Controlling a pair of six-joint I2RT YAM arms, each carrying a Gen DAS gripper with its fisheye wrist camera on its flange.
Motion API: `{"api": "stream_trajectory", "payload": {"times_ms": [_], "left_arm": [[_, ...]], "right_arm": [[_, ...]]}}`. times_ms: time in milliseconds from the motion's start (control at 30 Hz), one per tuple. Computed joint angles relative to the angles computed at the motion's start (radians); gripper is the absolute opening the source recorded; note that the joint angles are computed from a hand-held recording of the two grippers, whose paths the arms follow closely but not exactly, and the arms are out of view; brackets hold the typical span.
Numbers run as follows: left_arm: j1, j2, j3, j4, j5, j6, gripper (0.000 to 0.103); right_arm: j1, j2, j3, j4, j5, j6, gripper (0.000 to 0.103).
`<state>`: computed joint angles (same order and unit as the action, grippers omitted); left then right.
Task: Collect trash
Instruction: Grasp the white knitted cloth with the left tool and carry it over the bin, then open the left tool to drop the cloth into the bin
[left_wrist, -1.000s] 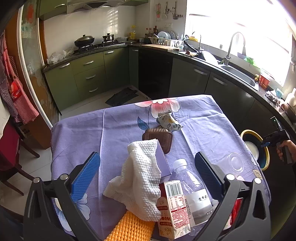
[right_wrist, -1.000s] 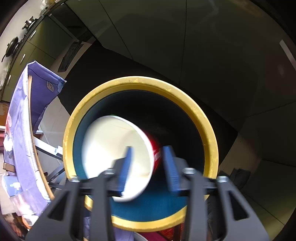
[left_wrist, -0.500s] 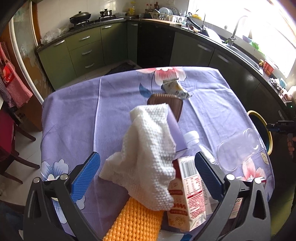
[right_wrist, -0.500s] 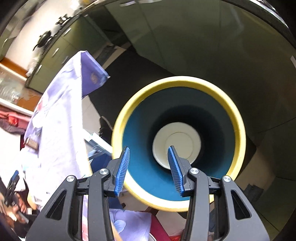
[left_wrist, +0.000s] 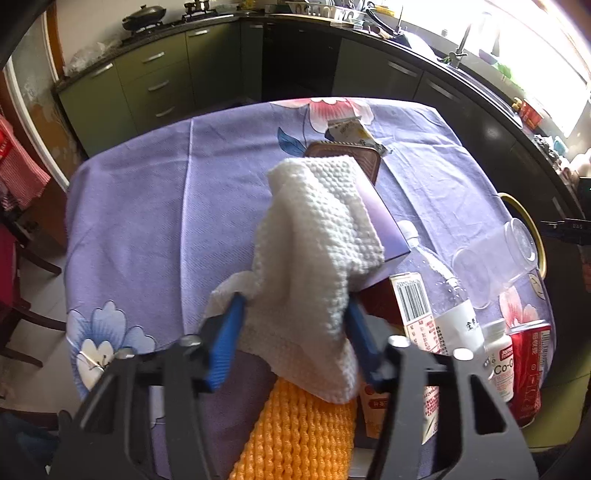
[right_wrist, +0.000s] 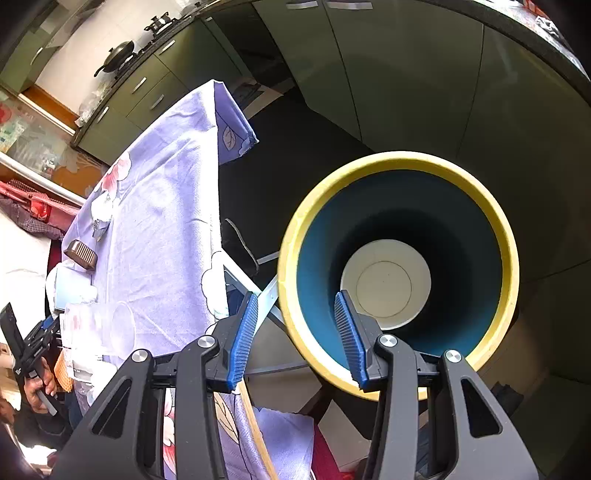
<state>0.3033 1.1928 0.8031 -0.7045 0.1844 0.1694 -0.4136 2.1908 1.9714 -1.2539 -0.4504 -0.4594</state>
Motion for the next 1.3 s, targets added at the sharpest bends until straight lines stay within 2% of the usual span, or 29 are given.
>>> {"api": "stream_trajectory", "payload": {"times_ms": [33,67,100,167,300,600,700,867,1000,1100,1200,1300], "left_arm": [[0.012,0.0,-0.003,-0.003,0.024,0.008,0.03],[0.022,-0.005,-0.004,-0.007,0.043,0.016,0.017],[0.029,-0.016,-0.004,-0.012,0.058,0.023,0.009],[0.028,-0.042,-0.005,-0.016,0.054,0.034,0.006],[0.024,-0.109,0.019,-0.039,0.03,0.051,0.005],[-0.005,-0.164,0.193,-0.12,-0.002,0.037,0.005],[-0.089,-0.176,0.265,-0.161,-0.03,0.01,0.005],[-0.363,-0.141,0.391,-0.215,-0.114,-0.089,0.005],[-0.667,-0.024,0.513,-0.203,-0.208,-0.187,0.005],[-0.836,0.096,0.595,-0.162,-0.252,-0.232,0.005],[-0.959,0.28,0.73,-0.139,-0.249,-0.262,0.005],[-1.038,0.523,0.942,-0.171,-0.205,-0.283,0.005]], "right_arm": [[0.001,-0.008,-0.009,0.004,0.0,0.0,0.044],[-0.001,0.009,0.014,-0.004,-0.002,-0.005,0.044],[-0.002,0.009,0.015,-0.004,-0.004,-0.004,0.044],[-0.003,0.021,0.033,-0.01,-0.008,-0.006,0.044],[-0.012,0.029,0.041,-0.012,-0.015,-0.015,0.044],[-0.052,0.018,0.032,-0.011,-0.063,-0.04,0.044],[-0.082,-0.008,0.015,-0.018,-0.099,-0.061,0.046],[-0.145,-0.093,-0.062,0.03,-0.135,-0.113,0.049],[-0.222,-0.146,-0.107,0.097,-0.141,-0.15,0.05],[-0.278,-0.159,-0.116,0.149,-0.135,-0.168,0.051],[-0.331,-0.134,-0.083,0.138,-0.155,-0.204,0.051],[-0.376,-0.095,-0.034,0.1,-0.177,-0.247,0.051]]}}
